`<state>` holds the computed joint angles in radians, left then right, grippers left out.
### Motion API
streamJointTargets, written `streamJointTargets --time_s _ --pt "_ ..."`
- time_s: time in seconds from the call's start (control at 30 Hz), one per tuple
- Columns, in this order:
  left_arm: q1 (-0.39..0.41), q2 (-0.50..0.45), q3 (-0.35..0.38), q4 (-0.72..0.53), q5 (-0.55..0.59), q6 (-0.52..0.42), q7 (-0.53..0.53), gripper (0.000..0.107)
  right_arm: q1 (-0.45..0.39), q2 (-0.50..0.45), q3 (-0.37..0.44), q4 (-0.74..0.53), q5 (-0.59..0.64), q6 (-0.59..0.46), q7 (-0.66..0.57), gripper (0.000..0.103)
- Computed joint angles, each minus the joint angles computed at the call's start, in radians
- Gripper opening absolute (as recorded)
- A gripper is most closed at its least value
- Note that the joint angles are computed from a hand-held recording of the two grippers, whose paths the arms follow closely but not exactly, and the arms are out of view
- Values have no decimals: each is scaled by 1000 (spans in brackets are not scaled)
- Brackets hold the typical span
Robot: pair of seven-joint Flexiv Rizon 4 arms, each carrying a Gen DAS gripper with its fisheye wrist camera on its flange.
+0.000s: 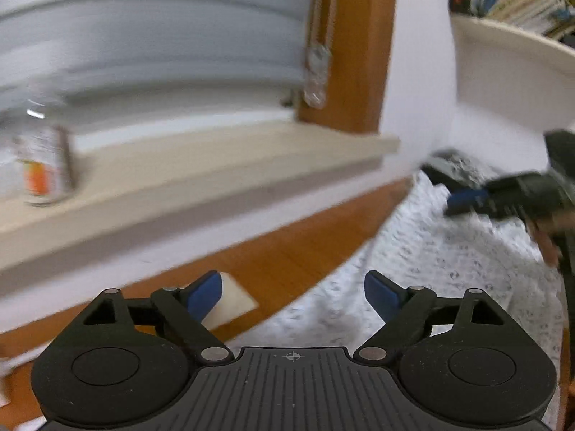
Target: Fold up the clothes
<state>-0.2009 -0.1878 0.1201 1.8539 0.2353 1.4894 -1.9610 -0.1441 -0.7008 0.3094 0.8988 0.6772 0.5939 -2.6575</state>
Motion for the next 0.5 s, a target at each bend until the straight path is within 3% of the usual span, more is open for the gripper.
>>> streamJointTargets --time_s 0.07,0.2,0.33,0.4,0.47,0.5 --pt "44 -24 -61 25 -82 46 68 88 27 -83 -45 -122 -32 -31 161 40" --pt "138 -47 -197 92 -253 122 243 89 25 -232 -35 -351 -52 -195 399 40" --pt "173 -49 -254 124 -354 144 329 89 40 -297 -29 -439 -71 -236 487 41" --pt "156 -53 -243 118 -382 126 349 89 48 -318 -32 -473 -85 -243 512 40" --pt "117 -59 -203 103 -393 102 354 89 39 -311 -22 -461 -83 -225 505 7" --pt "94 -62 -178 95 -390 90 349 90 33 -305 -18 -452 -79 -214 499 3"
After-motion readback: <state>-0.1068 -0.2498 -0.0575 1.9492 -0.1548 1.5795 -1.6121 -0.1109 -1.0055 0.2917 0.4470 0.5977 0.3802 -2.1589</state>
